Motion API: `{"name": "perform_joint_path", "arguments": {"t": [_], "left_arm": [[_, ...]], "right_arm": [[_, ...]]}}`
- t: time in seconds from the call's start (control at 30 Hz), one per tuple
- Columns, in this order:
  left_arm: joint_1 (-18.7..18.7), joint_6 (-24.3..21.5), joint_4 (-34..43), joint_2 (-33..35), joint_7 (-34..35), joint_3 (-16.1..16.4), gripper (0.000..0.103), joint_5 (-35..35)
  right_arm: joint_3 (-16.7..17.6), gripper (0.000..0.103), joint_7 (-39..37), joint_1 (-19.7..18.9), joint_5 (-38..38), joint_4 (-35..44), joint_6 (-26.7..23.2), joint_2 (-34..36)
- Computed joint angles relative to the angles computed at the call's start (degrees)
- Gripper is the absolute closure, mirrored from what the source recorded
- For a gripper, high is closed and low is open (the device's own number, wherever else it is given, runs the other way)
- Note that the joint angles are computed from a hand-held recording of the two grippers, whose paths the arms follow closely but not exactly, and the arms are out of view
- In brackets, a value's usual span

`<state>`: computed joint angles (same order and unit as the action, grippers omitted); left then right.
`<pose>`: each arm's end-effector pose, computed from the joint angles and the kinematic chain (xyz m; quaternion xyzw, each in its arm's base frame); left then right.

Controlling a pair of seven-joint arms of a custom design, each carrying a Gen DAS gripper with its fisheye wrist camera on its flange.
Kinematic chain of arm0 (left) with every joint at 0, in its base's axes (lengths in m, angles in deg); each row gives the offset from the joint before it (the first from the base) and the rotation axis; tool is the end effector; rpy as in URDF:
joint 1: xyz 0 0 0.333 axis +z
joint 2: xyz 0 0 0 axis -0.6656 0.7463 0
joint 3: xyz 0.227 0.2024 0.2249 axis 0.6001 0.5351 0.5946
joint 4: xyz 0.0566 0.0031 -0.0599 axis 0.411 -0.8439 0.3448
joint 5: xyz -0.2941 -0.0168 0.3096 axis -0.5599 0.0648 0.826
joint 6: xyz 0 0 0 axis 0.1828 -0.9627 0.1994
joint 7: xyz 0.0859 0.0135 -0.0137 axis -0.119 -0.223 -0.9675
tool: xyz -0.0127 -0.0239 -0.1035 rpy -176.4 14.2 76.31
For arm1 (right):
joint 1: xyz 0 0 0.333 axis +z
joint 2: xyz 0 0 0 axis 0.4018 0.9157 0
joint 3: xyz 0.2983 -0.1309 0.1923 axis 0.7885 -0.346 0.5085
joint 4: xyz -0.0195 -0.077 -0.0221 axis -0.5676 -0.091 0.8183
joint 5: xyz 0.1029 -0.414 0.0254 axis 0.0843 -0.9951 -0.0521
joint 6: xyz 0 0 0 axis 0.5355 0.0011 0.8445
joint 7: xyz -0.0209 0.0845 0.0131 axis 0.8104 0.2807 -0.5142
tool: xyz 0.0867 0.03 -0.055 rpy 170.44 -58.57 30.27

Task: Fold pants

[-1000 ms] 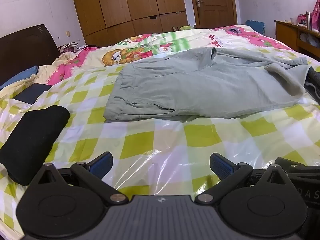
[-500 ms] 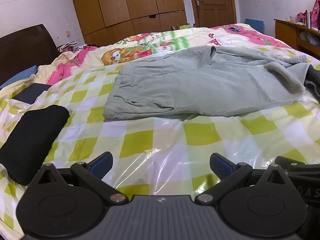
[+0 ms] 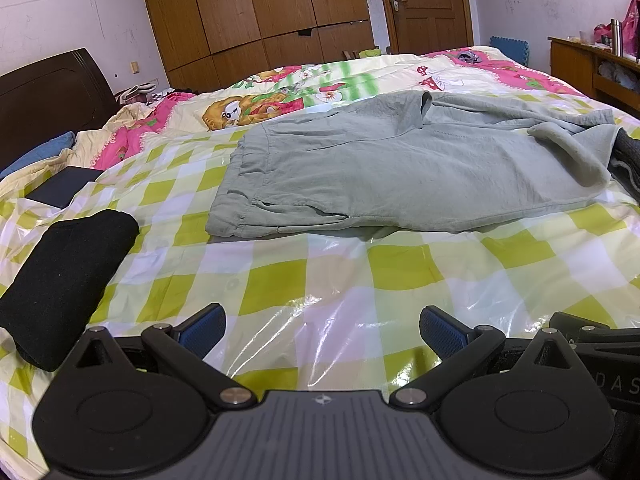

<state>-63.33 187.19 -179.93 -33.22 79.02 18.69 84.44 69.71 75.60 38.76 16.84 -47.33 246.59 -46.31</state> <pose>0.6424 -0.3474 0.4472 -0.6375 0.6399 -0.2327 0.3604 0.6419 0.1980 0.4454 -0.6485 0.6585 -0.2751 0.2649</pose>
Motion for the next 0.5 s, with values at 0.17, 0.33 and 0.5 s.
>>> {"name": "perform_joint_path", "arguments": {"t": [0.17,0.33,0.5], "left_arm": [[-0.02,-0.06,0.05,0.02,0.09,0.0,0.0,-0.07],[-0.04,-0.09,0.07,0.04,0.11,0.01,0.0,-0.06],[-0.05,-0.15,0.04,0.03,0.16,0.0,0.0,-0.11]], "right_arm": [[0.01,0.009,-0.17,-0.01,0.17,0.04,-0.01,0.06],[-0.01,0.009,-0.24,0.01,0.27,0.07,-0.01,0.1],[0.01,0.009,-0.37,0.02,0.4,0.06,-0.06,0.11]]}}
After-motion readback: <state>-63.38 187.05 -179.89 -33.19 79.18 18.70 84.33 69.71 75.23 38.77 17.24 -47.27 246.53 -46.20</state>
